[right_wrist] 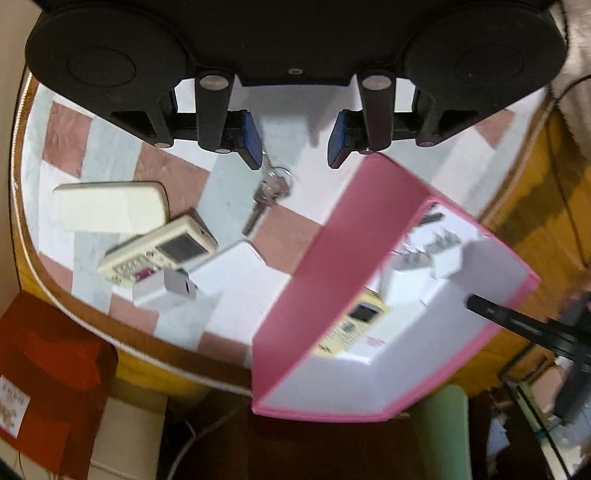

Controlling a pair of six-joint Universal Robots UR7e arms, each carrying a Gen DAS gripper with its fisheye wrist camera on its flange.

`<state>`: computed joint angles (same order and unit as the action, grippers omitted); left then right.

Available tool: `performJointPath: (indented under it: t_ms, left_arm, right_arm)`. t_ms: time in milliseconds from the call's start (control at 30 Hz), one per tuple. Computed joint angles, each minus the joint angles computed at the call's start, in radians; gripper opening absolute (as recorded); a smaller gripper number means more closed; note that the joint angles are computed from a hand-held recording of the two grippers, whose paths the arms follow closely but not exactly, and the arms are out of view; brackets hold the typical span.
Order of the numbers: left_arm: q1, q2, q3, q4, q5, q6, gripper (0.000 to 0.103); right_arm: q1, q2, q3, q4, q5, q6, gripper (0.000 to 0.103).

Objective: Organize rigid objects

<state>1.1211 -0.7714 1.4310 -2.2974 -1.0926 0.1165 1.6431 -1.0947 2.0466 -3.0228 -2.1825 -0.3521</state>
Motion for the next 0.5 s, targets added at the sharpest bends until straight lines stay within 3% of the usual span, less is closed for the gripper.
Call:
performJointPath:
  t_ms: [67, 167, 267, 433, 500]
  left_arm:
    - [0.000, 0.000, 0.000, 0.000, 0.000, -0.001, 0.014]
    - [0.000, 0.000, 0.000, 0.000, -0.001, -0.001, 0.014]
    - [0.000, 0.001, -0.001, 0.001, 0.001, -0.001, 0.013]
    - [0.000, 0.002, 0.001, -0.001, 0.003, -0.001, 0.013]
    - [0.000, 0.002, 0.001, -0.001, 0.003, 0.000, 0.013]
  right_arm:
    - [-0.014, 0.013, -0.010, 0.003, 0.009, -0.004, 0.044]
    - [-0.030, 0.056, -0.011, -0.123, 0.027, -0.030, 0.050]
    - [-0.049, 0.075, -0.031, -0.108, 0.062, 0.003, 0.050]
    - [-0.055, 0.137, -0.062, -0.113, 0.006, -0.010, 0.051]
    - [-0.061, 0.161, -0.056, -0.175, 0.003, -0.009, 0.056]
